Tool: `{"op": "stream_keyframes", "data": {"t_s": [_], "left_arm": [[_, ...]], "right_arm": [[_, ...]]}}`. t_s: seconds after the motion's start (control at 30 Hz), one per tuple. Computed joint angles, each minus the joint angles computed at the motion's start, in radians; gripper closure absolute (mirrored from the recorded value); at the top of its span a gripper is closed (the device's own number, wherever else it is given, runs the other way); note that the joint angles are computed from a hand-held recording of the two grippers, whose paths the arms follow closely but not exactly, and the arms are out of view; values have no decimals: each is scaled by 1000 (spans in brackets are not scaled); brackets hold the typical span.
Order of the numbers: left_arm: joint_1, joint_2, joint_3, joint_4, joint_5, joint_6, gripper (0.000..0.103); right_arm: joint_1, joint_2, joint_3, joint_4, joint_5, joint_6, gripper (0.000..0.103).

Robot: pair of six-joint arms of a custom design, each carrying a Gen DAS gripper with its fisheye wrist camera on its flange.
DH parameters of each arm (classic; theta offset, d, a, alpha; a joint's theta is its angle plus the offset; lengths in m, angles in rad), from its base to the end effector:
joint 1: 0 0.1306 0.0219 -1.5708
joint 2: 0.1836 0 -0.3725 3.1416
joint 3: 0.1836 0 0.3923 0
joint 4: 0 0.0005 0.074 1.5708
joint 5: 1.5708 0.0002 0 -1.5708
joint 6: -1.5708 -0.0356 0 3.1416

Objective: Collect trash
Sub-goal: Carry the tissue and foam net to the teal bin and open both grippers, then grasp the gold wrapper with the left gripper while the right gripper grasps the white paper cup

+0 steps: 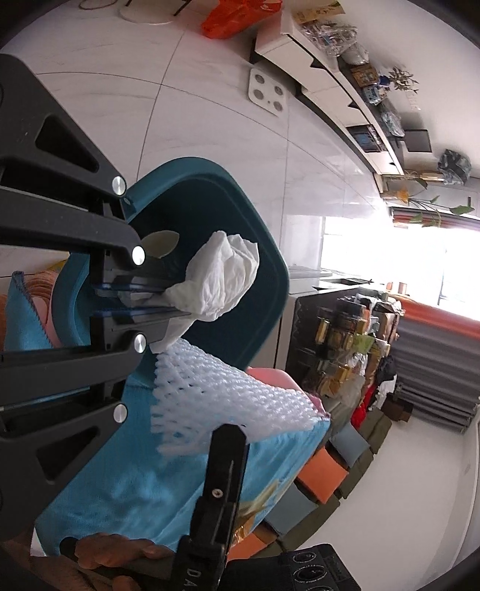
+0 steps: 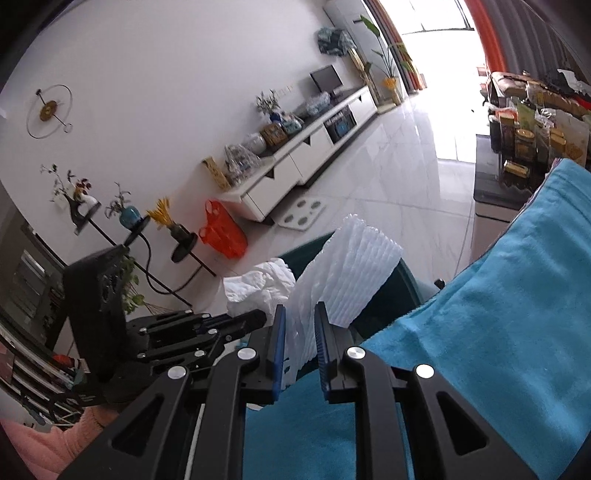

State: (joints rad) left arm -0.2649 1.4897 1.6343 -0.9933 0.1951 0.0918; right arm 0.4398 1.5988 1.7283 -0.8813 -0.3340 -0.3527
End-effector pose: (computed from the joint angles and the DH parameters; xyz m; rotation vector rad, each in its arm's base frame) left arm 0.5000 -0.1433 0.4758 0.3002 2.4185 -0.3977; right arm 0.5089 0.2518 0.4718 -0.2796 2.3872 0.7743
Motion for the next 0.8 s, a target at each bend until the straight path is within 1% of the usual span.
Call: {"op": "stream_keyframes", "data": {"t_s": [0.13, 0.23, 0.33, 0.43, 0.5, 0.53, 0.57, 0.6, 0.63, 0.73, 0.8], "left_arm": [[0, 23, 4, -10, -9, 1, 96], [-3, 43, 11, -15, -6, 3, 95], [-1, 57, 12, -17, -5, 0, 94], [3, 67, 9, -12, 2, 8, 93], [4, 72, 10, -10, 5, 20, 86], [6, 72, 9, -7, 9, 27, 84], [7, 70, 4, 1, 12, 33, 80], [7, 69, 3, 4, 10, 38, 79], [6, 66, 2, 6, 8, 39, 79], [-1, 44, -9, 31, -3, 39, 73], [-8, 19, -22, 56, -16, 36, 66]], "right_arm": [[10, 52, 56, -64, 22, 4, 88], [14, 80, 82, -97, 35, 4, 85], [17, 99, 101, -119, 42, -10, 83], [11, 98, 99, -115, 36, -14, 78], [11, 95, 98, -115, 42, -14, 70], [12, 90, 93, -111, 45, -15, 69], [10, 88, 91, -110, 44, -13, 65], [10, 84, 88, -109, 48, -11, 63], [10, 78, 82, -104, 52, -10, 63], [1, 56, 57, -82, 44, -14, 62], [-4, 26, 28, -58, 45, -17, 61]]}}
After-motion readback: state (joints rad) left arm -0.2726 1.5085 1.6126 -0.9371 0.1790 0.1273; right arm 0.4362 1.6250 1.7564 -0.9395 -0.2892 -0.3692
